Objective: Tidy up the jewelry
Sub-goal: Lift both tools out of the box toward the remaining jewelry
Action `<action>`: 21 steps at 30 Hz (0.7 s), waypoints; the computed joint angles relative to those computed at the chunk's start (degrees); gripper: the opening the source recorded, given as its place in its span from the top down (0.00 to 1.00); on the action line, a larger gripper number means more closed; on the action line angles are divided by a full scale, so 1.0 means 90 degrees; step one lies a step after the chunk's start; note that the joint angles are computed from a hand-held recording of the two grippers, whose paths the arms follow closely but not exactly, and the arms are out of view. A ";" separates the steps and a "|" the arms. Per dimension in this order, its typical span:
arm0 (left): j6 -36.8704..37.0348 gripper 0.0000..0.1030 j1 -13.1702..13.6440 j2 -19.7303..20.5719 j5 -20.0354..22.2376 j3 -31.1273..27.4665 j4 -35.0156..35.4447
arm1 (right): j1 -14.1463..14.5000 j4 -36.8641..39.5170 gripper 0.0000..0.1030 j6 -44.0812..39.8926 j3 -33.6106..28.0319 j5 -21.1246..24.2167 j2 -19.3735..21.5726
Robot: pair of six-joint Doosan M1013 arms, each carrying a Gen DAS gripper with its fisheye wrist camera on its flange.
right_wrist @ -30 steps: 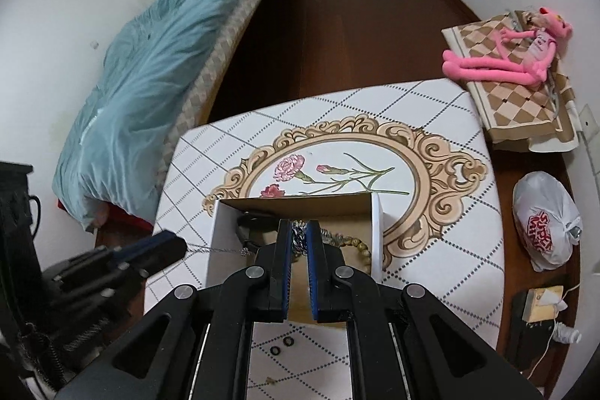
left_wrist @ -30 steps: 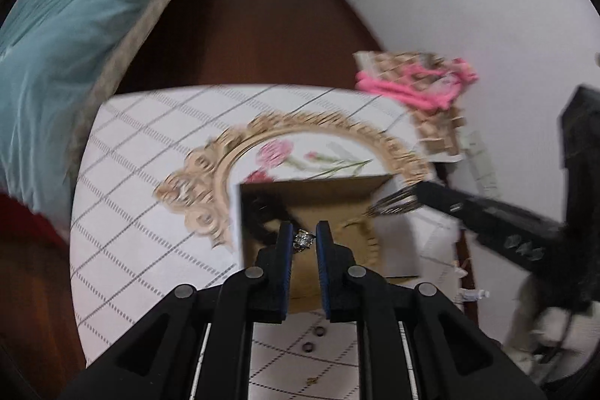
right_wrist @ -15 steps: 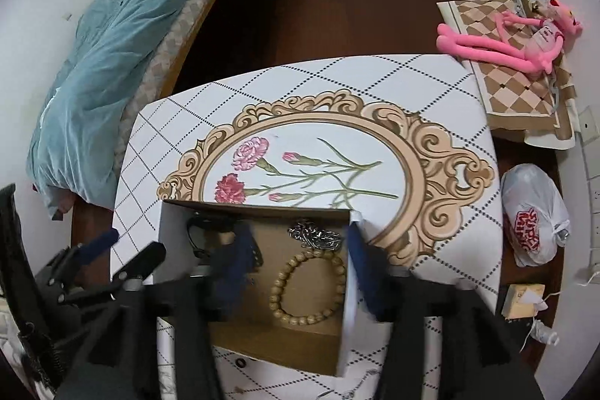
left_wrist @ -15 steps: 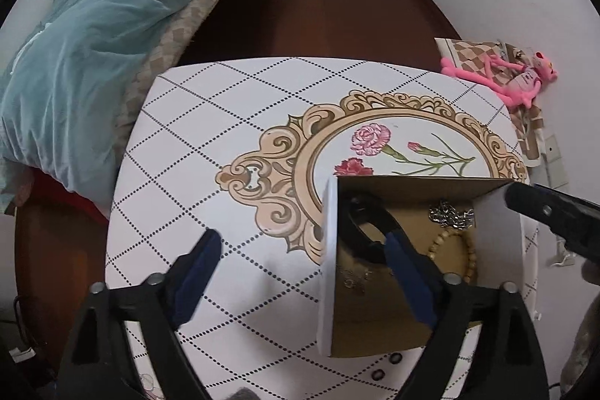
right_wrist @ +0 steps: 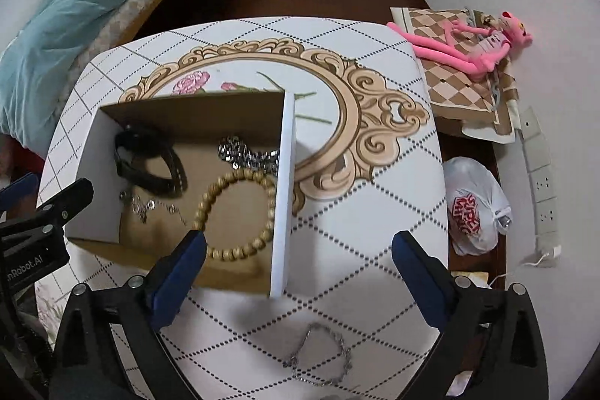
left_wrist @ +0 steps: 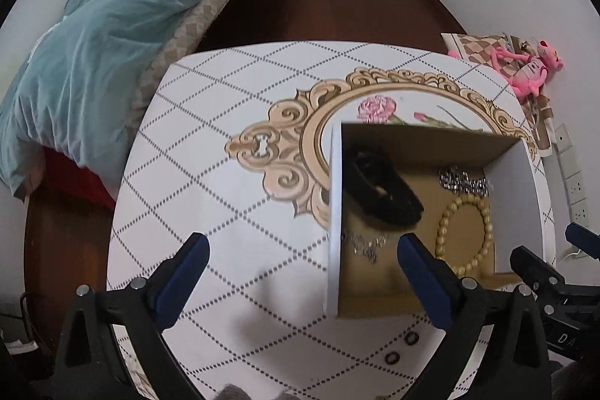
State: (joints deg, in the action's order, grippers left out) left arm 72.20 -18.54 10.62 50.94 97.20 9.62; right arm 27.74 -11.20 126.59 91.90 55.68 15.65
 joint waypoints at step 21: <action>-0.0521 0.01 -0.0267 -0.1362 -0.0649 0.0724 0.0309 | 0.0739 -0.1964 0.03 0.1926 0.0587 -0.0154 -0.1140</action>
State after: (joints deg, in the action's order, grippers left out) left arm 67.51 -20.94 -1.65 45.10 103.71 12.41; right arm 34.39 -28.88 143.92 97.19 54.29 5.39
